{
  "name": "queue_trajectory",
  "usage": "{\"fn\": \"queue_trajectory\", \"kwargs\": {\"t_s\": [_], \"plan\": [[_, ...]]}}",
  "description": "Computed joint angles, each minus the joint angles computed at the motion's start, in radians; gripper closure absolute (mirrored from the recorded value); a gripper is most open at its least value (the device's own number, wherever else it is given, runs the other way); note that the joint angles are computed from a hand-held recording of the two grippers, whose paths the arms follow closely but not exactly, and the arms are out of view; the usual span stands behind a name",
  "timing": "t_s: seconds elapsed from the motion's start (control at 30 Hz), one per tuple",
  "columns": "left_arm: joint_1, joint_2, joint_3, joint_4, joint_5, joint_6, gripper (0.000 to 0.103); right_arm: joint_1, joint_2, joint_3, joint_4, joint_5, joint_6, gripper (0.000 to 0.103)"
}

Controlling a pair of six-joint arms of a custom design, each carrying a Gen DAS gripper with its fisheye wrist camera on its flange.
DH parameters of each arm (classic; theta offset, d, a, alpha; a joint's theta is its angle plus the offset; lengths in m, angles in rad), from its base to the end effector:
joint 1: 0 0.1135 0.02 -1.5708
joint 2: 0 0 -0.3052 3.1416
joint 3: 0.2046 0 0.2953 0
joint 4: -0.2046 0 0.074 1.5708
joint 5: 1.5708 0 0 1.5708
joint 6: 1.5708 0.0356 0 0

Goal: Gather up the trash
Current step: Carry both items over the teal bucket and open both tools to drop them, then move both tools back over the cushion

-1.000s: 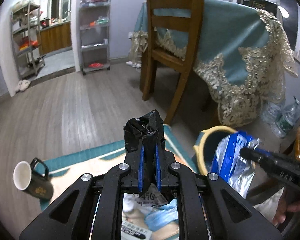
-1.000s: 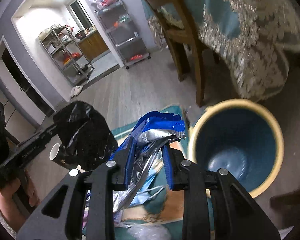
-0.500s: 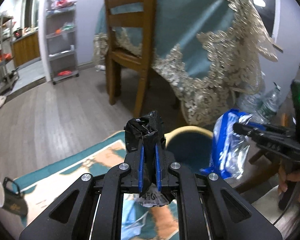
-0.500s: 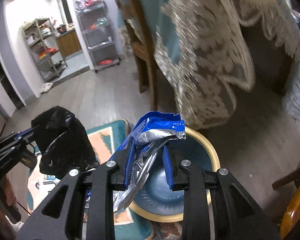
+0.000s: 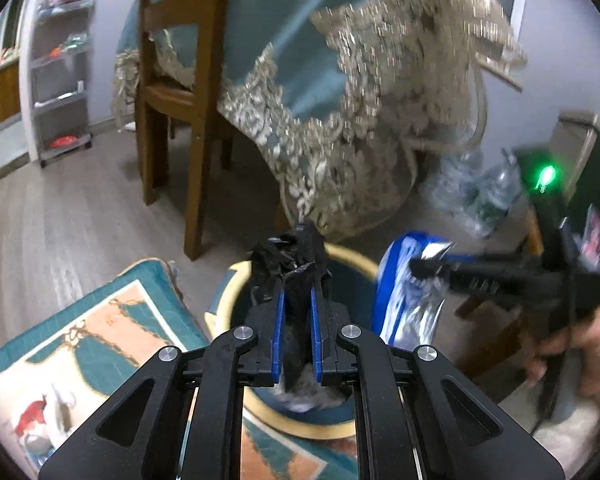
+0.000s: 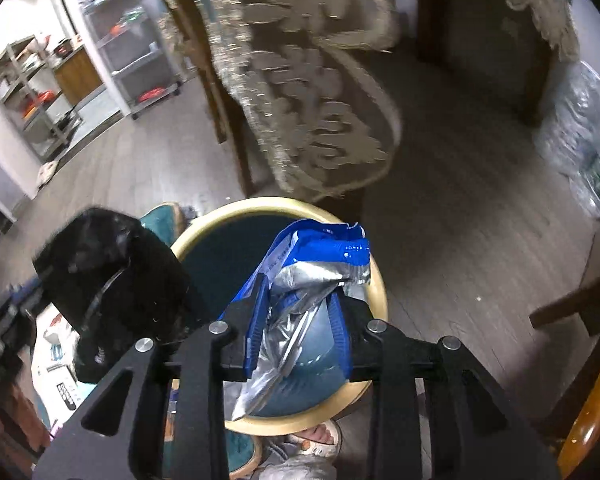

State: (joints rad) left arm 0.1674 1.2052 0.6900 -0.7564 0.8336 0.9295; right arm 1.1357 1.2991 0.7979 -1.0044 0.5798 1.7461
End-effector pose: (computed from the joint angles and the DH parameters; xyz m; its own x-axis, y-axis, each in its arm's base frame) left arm 0.2222 0.0108 0.2147 -0.4810 0.4650 -0.7432 0.8167 0.5458 -0.1870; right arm 0.1135 0.1979 0.2176 -0.6588 0.5369 -0.5270 0.5439 0.8239 0.1595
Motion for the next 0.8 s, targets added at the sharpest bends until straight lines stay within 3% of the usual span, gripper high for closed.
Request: {"fn": "queue_trajectory", "kwargs": {"t_s": [0.07,0.1,0.13,0.27,0.53,0.8], "plan": [[-0.028,-0.001,-0.024,0.049,-0.048,-0.028,0.071,-0.005,-0.016,-0.015,0.007,-0.004,0.015,0.068],[-0.029,-0.001,-0.030,0.060,-0.068,-0.035,0.054,-0.005,-0.017,-0.016,0.007,-0.006,0.020,0.065],[-0.022,0.002,-0.030,0.063,-0.067,-0.036,0.048,-0.012,-0.018,-0.015,0.010,-0.006,0.010,0.059],[0.021,0.021,-0.002,0.036,-0.036,-0.019,0.047,0.003,-0.010,0.002,-0.010,0.016,0.018,0.043],[0.083,0.031,0.024,-0.006,-0.029,0.036,0.041,-0.008,0.003,0.015,0.010,0.032,-0.010,0.030],[0.164,0.039,0.045,-0.028,-0.042,0.093,0.030,-0.001,0.016,0.021,0.022,0.043,0.016,0.009]]}}
